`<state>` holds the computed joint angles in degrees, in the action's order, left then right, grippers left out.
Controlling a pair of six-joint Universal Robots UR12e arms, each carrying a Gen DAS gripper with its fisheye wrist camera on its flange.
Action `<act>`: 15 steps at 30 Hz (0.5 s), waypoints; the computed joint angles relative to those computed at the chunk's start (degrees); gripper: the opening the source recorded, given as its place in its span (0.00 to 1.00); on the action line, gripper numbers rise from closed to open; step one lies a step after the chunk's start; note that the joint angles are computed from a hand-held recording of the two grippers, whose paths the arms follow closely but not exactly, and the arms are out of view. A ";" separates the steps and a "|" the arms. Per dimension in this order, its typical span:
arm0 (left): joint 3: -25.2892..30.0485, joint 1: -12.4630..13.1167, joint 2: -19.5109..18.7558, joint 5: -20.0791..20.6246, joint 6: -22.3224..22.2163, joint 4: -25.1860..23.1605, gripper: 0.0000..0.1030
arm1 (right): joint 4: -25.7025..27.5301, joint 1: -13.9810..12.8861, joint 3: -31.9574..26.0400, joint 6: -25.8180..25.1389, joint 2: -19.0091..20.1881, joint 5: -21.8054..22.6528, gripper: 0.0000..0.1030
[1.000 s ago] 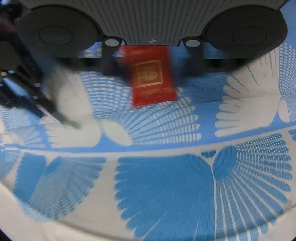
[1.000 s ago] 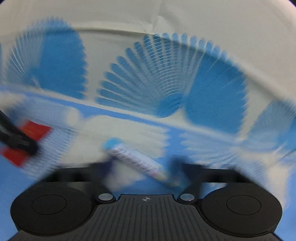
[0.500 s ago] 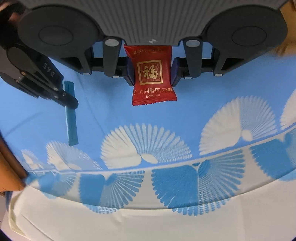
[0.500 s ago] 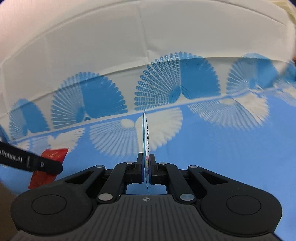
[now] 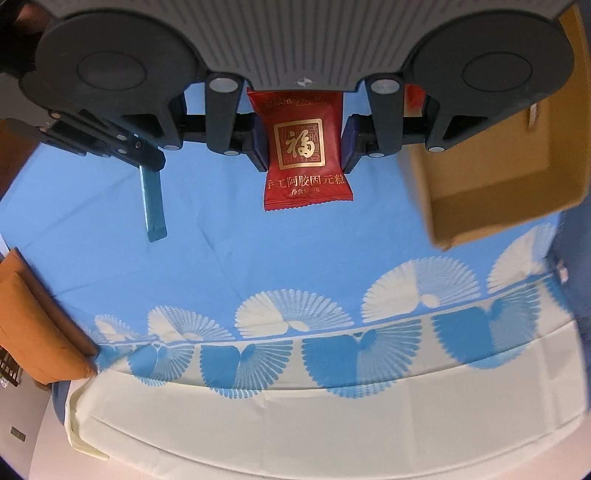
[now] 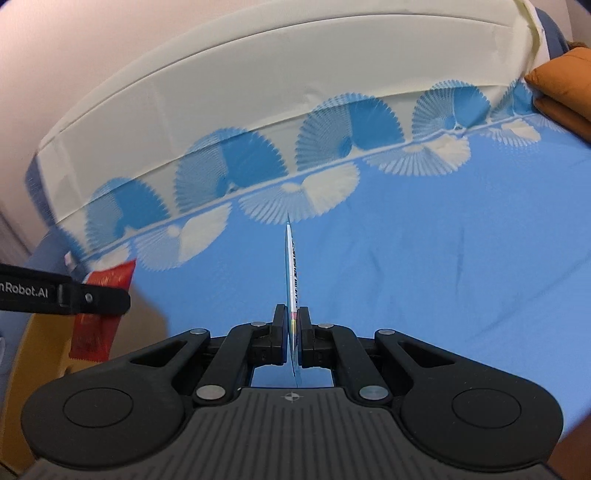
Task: Organize snacks
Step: 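Carry the red packet with the left tool while the right tool carries the blue stick over the box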
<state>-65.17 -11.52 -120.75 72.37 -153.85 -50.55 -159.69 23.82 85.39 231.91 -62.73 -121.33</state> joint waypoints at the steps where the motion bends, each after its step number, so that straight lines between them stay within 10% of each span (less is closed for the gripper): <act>1: -2.03 0.59 1.43 0.22 0.40 0.81 0.44 | 0.10 0.80 -0.16 0.17 -0.16 0.15 0.05; 15: -22.78 10.56 15.73 2.47 -0.50 8.00 0.44 | 0.98 10.10 -7.25 -5.84 2.76 4.87 0.05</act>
<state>-87.95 -0.96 -105.02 74.85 -154.34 -42.56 -158.70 33.93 78.14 226.07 -59.97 -116.46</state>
